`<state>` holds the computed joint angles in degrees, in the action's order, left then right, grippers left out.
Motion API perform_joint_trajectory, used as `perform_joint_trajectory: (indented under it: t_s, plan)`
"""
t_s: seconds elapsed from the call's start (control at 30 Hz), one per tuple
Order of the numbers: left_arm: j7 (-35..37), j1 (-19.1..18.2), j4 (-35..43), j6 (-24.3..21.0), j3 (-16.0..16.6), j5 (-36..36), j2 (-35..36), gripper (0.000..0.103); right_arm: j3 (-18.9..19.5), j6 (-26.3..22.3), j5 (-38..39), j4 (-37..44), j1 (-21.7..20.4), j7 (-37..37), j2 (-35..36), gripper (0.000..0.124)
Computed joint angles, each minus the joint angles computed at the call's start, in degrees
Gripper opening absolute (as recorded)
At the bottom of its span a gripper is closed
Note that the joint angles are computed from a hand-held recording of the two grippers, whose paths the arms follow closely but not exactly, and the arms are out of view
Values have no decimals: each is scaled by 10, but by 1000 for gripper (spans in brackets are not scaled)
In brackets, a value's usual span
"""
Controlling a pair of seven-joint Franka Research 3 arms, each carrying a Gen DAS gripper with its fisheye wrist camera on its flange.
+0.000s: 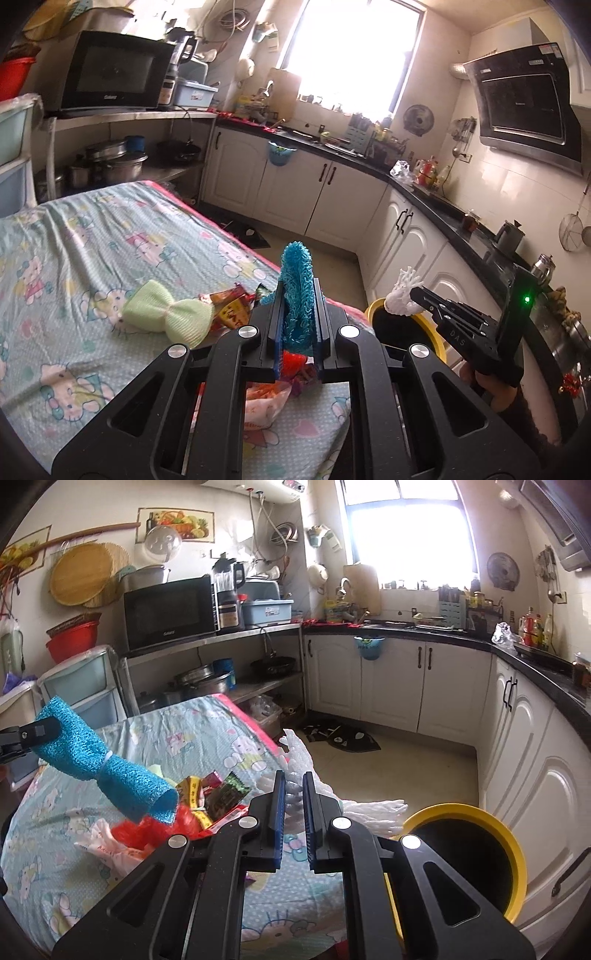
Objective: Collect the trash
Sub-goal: 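Carry blue sponge and white glove in both tools over the yellow bin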
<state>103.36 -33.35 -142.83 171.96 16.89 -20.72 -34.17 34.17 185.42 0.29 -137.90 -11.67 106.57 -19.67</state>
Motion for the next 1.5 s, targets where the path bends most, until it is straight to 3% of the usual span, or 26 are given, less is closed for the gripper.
perform_joint_trajectory:
  t_s: [0.33,0.77,1.0,1.1,1.37,1.5]
  plan:
    - [39,-65,52,5,24,-38,49,7,-5,8,27,-26,-22,14,-41,9]
    - [161,-137,141,-16,26,-196,157,7,-31,18,85,-93,-40,28,-104,9]
    - [206,-128,198,-46,-7,-262,227,7,-45,17,109,-119,-43,46,-112,9]
    - [204,-113,223,-55,-31,-268,261,8,-69,24,118,-128,-26,48,-105,9]
    - [174,-66,281,-58,-99,-233,349,8,-116,39,148,-138,20,28,-80,9]
    - [150,-42,306,-68,-127,-202,383,8,-113,31,159,-138,13,20,-69,9]
